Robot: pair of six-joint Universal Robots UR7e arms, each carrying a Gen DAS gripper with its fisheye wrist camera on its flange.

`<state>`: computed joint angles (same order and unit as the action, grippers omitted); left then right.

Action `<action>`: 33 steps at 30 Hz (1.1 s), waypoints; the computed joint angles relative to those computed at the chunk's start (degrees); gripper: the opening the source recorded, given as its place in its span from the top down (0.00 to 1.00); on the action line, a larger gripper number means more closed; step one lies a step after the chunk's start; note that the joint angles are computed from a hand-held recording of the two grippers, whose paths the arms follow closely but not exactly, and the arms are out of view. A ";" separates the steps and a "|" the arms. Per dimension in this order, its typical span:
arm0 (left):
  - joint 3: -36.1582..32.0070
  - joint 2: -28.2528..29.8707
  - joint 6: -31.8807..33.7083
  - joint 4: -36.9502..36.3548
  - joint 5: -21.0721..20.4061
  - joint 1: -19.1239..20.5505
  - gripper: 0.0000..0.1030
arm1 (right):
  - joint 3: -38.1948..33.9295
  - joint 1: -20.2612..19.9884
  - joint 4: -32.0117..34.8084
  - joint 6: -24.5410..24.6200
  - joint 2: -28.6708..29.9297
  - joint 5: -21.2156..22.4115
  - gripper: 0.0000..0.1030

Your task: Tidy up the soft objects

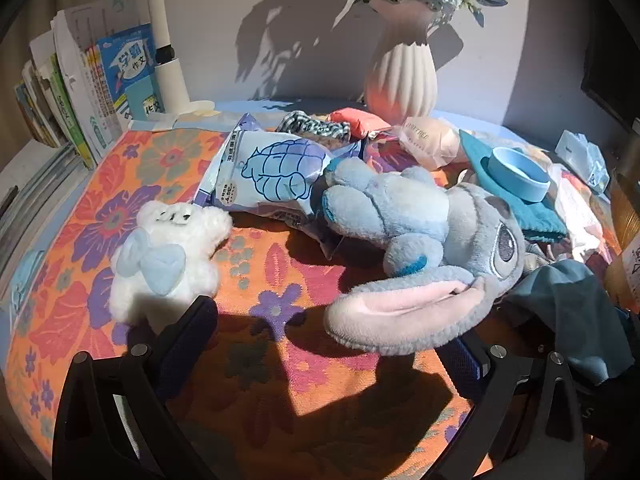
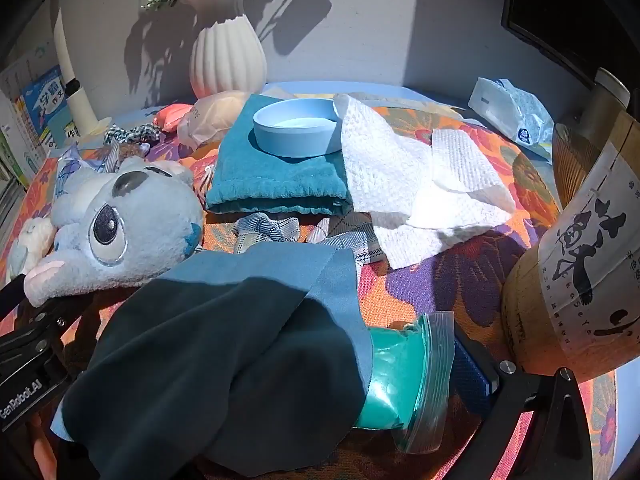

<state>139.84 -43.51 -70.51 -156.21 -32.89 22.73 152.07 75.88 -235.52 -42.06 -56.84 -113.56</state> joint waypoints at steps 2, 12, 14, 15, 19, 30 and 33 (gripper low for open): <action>0.37 0.29 0.69 -1.32 0.27 -0.38 0.01 | 0.02 -0.06 0.09 0.05 -0.07 0.11 0.00; 3.19 0.86 1.56 -7.44 0.99 -3.58 0.01 | 0.74 0.92 11.82 0.38 -6.31 -2.71 0.00; 3.05 0.83 -0.23 -5.10 1.85 -4.41 0.01 | 1.66 0.27 11.78 -0.20 -6.97 -1.98 0.00; 2.78 0.78 -1.38 -3.08 2.49 -4.90 0.01 | 2.12 -0.12 10.88 -0.42 -6.85 -1.43 0.00; 2.54 1.40 -4.17 1.40 5.23 -7.51 0.01 | 3.82 -1.19 6.57 -2.16 -5.74 0.13 0.00; 4.47 -0.02 -7.88 -0.29 5.41 -7.30 0.01 | 10.67 -7.24 -11.85 -5.11 -5.63 16.32 0.00; 4.35 -0.22 -8.40 0.04 5.20 -6.83 0.01 | 11.65 -9.59 -7.41 -4.94 -9.44 22.52 0.00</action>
<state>144.19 -43.73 -78.91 -156.18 -27.69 15.90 163.71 66.29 -242.92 -46.99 -66.28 -91.04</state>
